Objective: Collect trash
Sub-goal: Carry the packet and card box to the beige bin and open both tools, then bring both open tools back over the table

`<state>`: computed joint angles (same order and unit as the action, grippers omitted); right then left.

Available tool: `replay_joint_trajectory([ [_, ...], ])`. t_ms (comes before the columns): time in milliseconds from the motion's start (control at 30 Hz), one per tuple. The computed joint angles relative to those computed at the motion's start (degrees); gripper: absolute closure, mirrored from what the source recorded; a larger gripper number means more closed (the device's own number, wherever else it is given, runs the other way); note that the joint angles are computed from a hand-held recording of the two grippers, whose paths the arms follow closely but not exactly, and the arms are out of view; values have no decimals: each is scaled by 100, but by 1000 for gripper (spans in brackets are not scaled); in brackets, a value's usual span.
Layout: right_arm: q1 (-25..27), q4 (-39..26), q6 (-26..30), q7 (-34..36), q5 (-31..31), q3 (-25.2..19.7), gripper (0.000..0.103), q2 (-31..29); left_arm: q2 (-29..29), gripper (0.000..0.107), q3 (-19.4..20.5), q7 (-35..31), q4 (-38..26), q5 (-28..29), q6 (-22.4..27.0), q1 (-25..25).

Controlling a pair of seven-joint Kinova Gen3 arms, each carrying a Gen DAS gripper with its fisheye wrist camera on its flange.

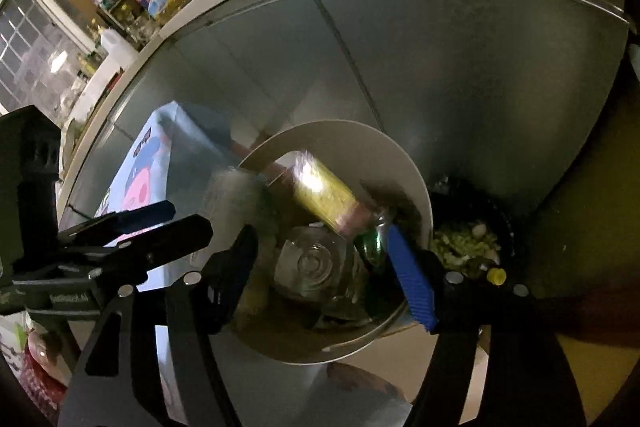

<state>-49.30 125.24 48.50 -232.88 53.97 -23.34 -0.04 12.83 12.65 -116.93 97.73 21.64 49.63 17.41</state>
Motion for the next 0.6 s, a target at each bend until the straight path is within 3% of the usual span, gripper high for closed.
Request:
replay_joint_trajectory([
  [233,-651,10,1104,-1186,405,-345,36,165,-479,13,-75,-663,424,588,-102,-363],
  [467,-1499,-244,2058,-2237,598,-496,36,586,-1126,13,-434,-1450,976,1235,-41,-693],
  [600,-2107,-526,2614,-2843,716,-447,35,981,-1743,13,-691,-1797,1506,1372,-314,-752],
])
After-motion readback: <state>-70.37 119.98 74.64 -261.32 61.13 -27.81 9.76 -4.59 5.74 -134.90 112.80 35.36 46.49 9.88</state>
